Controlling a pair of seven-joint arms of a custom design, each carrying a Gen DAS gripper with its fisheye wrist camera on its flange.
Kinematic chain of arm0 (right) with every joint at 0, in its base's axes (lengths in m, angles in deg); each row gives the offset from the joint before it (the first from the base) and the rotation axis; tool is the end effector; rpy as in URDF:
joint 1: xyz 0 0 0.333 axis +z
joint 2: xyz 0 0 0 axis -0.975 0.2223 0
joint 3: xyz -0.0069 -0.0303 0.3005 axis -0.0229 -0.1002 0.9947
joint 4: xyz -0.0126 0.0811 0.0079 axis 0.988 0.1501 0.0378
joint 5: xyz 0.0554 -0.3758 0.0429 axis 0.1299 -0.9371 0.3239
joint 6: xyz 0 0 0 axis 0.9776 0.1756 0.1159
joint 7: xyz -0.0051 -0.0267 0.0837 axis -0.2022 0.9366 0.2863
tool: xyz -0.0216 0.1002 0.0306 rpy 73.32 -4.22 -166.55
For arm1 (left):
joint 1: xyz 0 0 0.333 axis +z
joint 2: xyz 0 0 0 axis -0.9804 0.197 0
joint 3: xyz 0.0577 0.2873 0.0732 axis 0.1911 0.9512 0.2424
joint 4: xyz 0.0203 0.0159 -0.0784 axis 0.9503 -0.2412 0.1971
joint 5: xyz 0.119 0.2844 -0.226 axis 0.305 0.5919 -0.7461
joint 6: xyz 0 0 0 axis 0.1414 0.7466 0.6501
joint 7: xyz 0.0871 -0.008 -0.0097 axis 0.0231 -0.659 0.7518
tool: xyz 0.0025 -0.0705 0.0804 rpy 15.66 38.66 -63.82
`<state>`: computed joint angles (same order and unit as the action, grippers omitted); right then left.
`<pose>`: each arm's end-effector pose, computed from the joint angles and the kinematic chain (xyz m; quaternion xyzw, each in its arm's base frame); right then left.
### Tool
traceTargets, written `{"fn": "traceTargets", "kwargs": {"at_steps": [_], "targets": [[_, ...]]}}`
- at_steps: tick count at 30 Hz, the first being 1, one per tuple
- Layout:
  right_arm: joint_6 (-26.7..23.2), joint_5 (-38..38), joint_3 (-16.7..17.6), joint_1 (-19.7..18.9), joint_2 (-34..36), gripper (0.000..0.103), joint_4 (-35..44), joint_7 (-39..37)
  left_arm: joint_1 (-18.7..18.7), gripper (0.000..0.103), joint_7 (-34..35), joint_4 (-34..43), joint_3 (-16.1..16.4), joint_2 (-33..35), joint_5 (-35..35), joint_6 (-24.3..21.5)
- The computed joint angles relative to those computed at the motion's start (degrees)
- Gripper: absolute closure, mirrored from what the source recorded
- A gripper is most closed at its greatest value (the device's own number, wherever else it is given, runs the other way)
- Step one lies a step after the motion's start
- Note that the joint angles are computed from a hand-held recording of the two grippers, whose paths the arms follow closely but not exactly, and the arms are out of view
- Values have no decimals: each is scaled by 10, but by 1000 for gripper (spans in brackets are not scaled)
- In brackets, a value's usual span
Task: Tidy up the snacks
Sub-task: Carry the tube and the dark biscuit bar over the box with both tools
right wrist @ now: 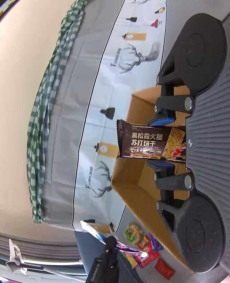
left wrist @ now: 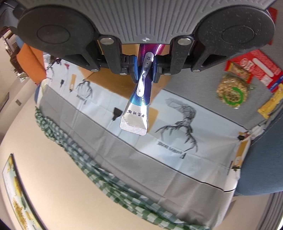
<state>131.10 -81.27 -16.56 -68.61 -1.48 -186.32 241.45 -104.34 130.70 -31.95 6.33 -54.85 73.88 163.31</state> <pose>0.5087 0.1863 0.5341 -0.6453 0.5474 -0.4120 0.3378 0.6046 -0.3306 0.5242 -0.6107 0.5771 -0.5297 0.1158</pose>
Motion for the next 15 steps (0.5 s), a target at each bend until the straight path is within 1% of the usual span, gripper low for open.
{"fn": "traceTargets", "kwargs": {"at_steps": [1,2,7,9,11,15], "targets": [[-3,-4,0,-1,-2,62,-2,4,8,86,6,1,-14,2,-3,9],[-6,-5,-1,-2,-4,62,-4,5,24,86,17,2,-37,5,-9,18],[-25,-19,1,-5,-5,62,-5,19,114,86,89,9,-175,27,-27,64],[-36,-25,2,-3,-3,62,-2,25,142,86,108,11,-221,37,-24,78],[-44,-31,3,-1,0,62,2,32,161,86,119,15,-254,48,-17,82],[-57,-34,2,6,6,62,8,33,169,86,135,29,-279,65,-12,75]]}}
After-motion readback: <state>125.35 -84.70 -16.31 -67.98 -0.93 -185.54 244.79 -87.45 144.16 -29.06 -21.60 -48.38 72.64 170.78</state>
